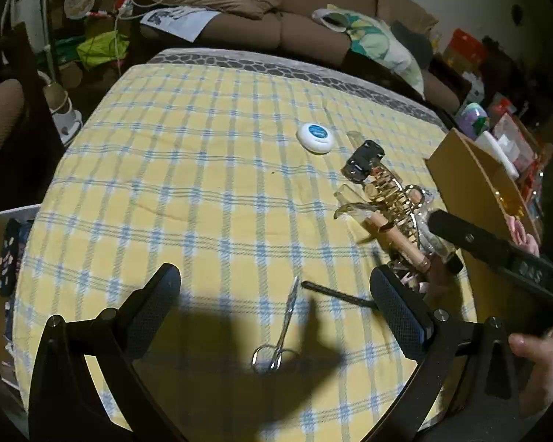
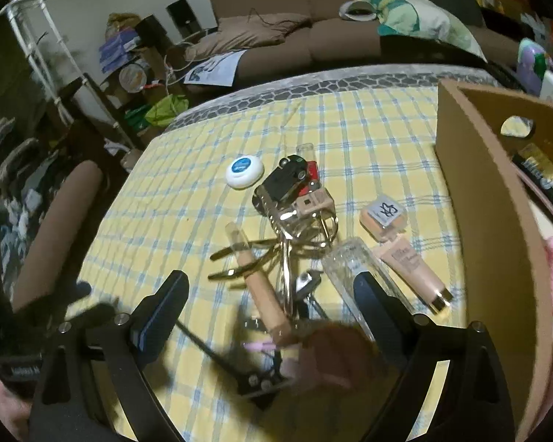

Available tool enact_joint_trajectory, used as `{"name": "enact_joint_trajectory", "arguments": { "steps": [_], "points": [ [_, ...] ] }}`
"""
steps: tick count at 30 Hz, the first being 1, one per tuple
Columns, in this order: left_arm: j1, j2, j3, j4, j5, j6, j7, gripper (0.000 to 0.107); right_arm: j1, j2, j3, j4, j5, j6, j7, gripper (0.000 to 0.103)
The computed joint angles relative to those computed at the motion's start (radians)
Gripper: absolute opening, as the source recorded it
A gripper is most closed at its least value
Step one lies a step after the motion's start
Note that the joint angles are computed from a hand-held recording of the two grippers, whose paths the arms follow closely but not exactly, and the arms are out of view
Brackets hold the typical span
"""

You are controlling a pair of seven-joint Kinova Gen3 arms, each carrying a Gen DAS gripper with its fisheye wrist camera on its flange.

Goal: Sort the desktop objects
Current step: 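Grasp the gold metal claw clip with the right gripper, then grasp the beige cosmetic tube with the left gripper while the right holds the gold clip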

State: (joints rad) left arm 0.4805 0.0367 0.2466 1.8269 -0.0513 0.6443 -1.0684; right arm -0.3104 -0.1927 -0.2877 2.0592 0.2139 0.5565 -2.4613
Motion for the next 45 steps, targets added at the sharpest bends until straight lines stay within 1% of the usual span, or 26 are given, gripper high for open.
{"name": "enact_joint_trajectory", "arguments": {
  "steps": [3, 5, 6, 7, 8, 11, 13, 14, 15, 16, 17, 18, 21, 24, 26, 28, 31, 33, 34, 36, 38, 39, 41, 43, 44, 45],
  "points": [
    [-0.001, 0.024, 0.01, -0.014, -0.001, -0.009, -0.016, 0.103, 0.011, 0.025, 0.026, 0.006, -0.018, -0.048, 0.002, 0.093],
    [-0.035, 0.041, 0.055, -0.021, -0.003, -0.015, -0.031, 0.103, 0.031, 0.048, 0.014, -0.004, 0.028, -0.051, -0.037, 0.093],
    [-0.036, 0.048, 0.061, -0.027, -0.007, -0.012, -0.038, 0.103, 0.032, 0.059, 0.019, -0.008, 0.039, -0.055, -0.041, 0.093],
    [-0.024, 0.056, 0.054, -0.033, -0.006, -0.006, -0.047, 0.103, 0.036, 0.073, 0.018, -0.015, 0.064, -0.05, -0.057, 0.093],
    [-0.03, 0.064, 0.065, -0.036, -0.003, -0.005, -0.056, 0.103, 0.034, 0.085, 0.022, -0.018, 0.084, -0.052, -0.065, 0.093],
    [-0.028, 0.08, 0.063, -0.045, 0.034, 0.002, -0.103, 0.103, 0.015, 0.118, 0.044, -0.026, 0.118, -0.049, -0.055, 0.093],
    [-0.005, 0.083, 0.033, -0.044, 0.055, -0.003, -0.123, 0.103, -0.009, 0.135, 0.056, -0.03, 0.153, -0.039, -0.058, 0.093],
    [-0.01, 0.084, 0.036, -0.043, 0.056, -0.003, -0.123, 0.103, -0.013, 0.146, 0.046, -0.036, 0.191, -0.026, -0.076, 0.093],
    [-0.031, 0.083, 0.053, -0.039, 0.064, -0.008, -0.129, 0.103, -0.035, 0.156, 0.053, -0.04, 0.228, -0.013, -0.095, 0.091],
    [-0.039, 0.082, 0.052, -0.035, 0.081, -0.009, -0.141, 0.103, -0.038, 0.166, 0.046, -0.043, 0.256, -0.003, -0.101, 0.086],
    [-0.044, 0.083, 0.05, -0.033, 0.093, -0.011, -0.154, 0.103, -0.05, 0.174, 0.052, -0.044, 0.266, -0.003, -0.09, 0.059],
    [-0.051, 0.082, 0.05, -0.031, 0.103, -0.009, -0.162, 0.103, -0.062, 0.181, 0.066, -0.042, 0.261, -0.012, -0.067, 0.044],
    [-0.049, 0.081, 0.043, -0.029, 0.103, -0.008, -0.157, 0.103, -0.08, 0.176, 0.081, -0.04, 0.272, -0.009, -0.073, 0.044],
    [-0.052, 0.077, 0.047, -0.026, 0.114, -0.021, -0.167, 0.103, -0.075, 0.132, 0.086, -0.027, 0.252, -0.029, -0.067, 0.044],
    [-0.016, 0.071, 0.015, -0.022, 0.125, -0.042, -0.187, 0.103, -0.064, 0.086, 0.089, -0.03, 0.211, -0.03, -0.033, 0.044],
    [0.02, 0.073, -0.011, -0.025, 0.136, -0.056, -0.216, 0.103, -0.034, 0.032, 0.087, -0.031, 0.135, -0.04, 0.028, 0.044],
    [0.072, 0.085, -0.054, -0.037, 0.179, -0.065, -0.277, 0.103, -0.069, -0.056, 0.163, -0.03, 0.013, -0.043, 0.11, 0.044],
    [0.049, 0.099, -0.031, -0.046, 0.237, -0.065, -0.339, 0.103, -0.086, -0.104, 0.207, -0.024, -0.069, -0.047, 0.165, 0.044],
    [0.011, 0.11, 0.007, -0.052, 0.277, -0.059, -0.357, 0.103, -0.087, -0.125, 0.225, -0.022, -0.109, -0.047, 0.192, 0.044],
    [-0.074, 0.139, 0.098, -0.066, 0.359, -0.045, -0.357, 0.103, -0.09, -0.154, 0.264, -0.016, -0.191, -0.048, 0.256, 0.044],
    [-0.102, 0.172, 0.142, -0.08, 0.413, -0.054, -0.325, 0.103, -0.083, -0.17, 0.285, -0.016, -0.245, -0.039, 0.305, 0.044],
    [-0.089, 0.185, 0.137, -0.091, 0.416, -0.061, -0.303, 0.103, -0.073, -0.172, 0.286, -0.019, -0.259, -0.03, 0.32, 0.044],
    [-0.01, 0.207, 0.078, -0.122, 0.373, -0.07, -0.232, 0.102, -0.057, -0.176, 0.289, -0.017, -0.291, -0.021, 0.353, 0.044],
    [0.082, 0.239, 0.001, -0.175, 0.302, -0.045, -0.15, 0.088, -0.048, -0.179, 0.296, -0.017, -0.327, -0.014, 0.392, 0.044],
    [0.129, 0.257, -0.038, -0.201, 0.274, -0.031, -0.11, 0.076, -0.04, -0.179, 0.294, -0.017, -0.34, -0.012, 0.409, 0.044],
    [0.168, 0.273, -0.069, -0.223, 0.24, -0.021, -0.069, 0.067, -0.03, -0.18, 0.29, -0.018, -0.351, -0.01, 0.424, 0.044]
  ]
}}
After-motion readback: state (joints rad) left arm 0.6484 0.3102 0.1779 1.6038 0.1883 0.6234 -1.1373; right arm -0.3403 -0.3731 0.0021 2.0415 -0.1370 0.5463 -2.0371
